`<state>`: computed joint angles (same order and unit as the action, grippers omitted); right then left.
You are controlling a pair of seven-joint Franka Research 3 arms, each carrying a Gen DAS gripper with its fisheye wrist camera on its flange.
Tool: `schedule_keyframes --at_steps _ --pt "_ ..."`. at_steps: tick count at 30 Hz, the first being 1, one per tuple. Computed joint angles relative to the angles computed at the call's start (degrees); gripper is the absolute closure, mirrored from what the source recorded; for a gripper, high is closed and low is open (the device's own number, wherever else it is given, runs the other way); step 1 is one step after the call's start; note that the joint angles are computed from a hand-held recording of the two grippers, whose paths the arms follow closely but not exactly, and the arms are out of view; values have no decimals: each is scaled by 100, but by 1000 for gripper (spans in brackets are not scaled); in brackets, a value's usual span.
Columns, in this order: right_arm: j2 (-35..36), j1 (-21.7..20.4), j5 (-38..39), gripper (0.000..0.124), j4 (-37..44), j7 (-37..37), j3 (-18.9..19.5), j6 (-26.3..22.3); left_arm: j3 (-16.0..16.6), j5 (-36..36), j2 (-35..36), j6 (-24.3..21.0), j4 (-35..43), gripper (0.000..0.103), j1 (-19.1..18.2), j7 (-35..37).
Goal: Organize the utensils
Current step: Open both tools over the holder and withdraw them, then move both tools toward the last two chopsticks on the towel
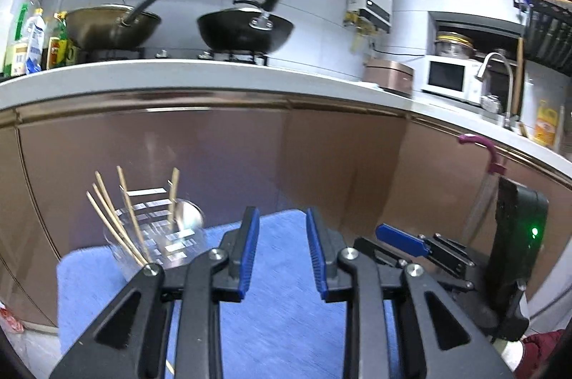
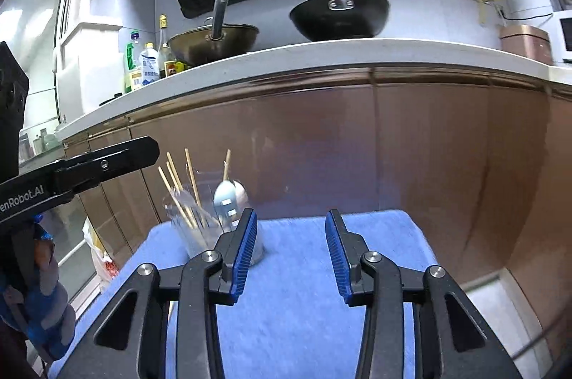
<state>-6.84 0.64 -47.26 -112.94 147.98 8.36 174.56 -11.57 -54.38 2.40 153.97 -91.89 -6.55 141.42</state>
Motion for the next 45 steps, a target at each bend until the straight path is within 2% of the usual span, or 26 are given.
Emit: schedule_keyframes --at_steps 7,17,34,45 --pt "-982 -168 663 83 -1120 -420 65 4 232 -410 -758 -374 -920 77 -212 15" --pt "-1900 -253 1724 80 -2141 -1243 140 -24 549 -255 -1357 -404 -1727 77 -665 -349" --pt "-2448 -569 2995 80 -2811 -2229 380 344 832 330 -1824 -252 -2344 77 -1130 -895" --pt "-2617 -921 3733 80 -2950 -2763 731 288 910 405 -1858 -261 -2393 77 -1269 -965"
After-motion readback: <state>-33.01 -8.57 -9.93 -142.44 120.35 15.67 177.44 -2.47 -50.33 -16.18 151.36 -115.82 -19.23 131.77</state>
